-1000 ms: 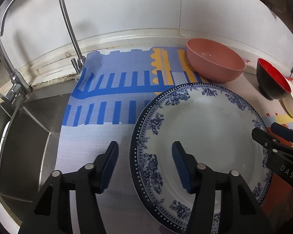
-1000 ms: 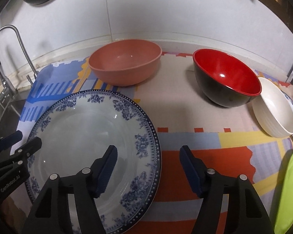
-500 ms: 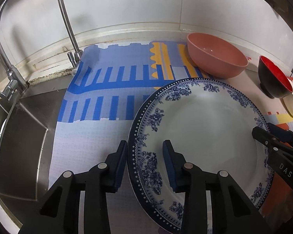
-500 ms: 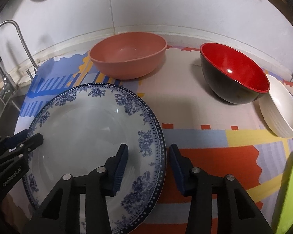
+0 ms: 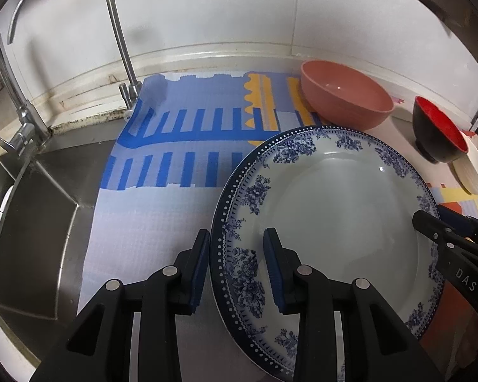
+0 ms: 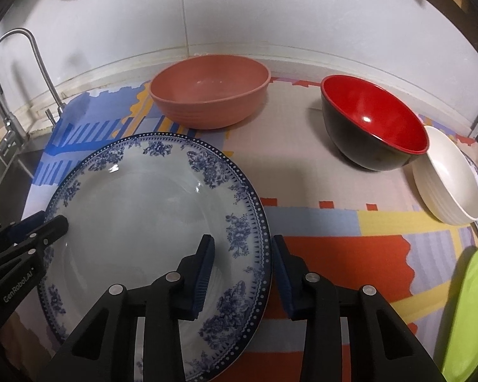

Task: Organize plates and bowls
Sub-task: 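Lift the blue-and-white plate with both grippers and carry it toward the sink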

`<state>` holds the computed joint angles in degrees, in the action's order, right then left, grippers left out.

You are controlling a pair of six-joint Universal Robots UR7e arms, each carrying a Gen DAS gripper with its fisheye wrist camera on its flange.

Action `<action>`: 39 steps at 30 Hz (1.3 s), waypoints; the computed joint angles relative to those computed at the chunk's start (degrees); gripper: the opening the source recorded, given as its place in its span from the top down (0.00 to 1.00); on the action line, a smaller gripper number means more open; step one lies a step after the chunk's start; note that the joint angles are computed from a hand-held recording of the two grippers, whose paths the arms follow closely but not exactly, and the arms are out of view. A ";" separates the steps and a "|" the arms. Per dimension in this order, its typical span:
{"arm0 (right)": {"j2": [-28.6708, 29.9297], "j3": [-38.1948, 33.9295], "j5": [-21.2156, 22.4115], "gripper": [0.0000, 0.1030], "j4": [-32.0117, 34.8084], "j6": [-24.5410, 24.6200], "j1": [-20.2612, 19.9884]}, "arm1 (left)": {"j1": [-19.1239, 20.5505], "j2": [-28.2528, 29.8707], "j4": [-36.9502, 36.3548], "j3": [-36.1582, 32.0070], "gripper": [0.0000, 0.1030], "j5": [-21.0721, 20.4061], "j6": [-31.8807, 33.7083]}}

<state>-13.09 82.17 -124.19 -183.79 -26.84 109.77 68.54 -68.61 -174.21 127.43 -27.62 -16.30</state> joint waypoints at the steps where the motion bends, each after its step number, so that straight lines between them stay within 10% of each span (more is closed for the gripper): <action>1: -0.33 0.50 -0.02 0.63 -0.17 0.18 0.08 | -0.55 -0.34 0.17 0.54 0.67 0.23 -0.42; 39: -15.65 27.76 0.09 0.63 -13.64 -0.17 -2.14 | -17.97 -7.94 29.68 13.51 0.67 1.58 -37.03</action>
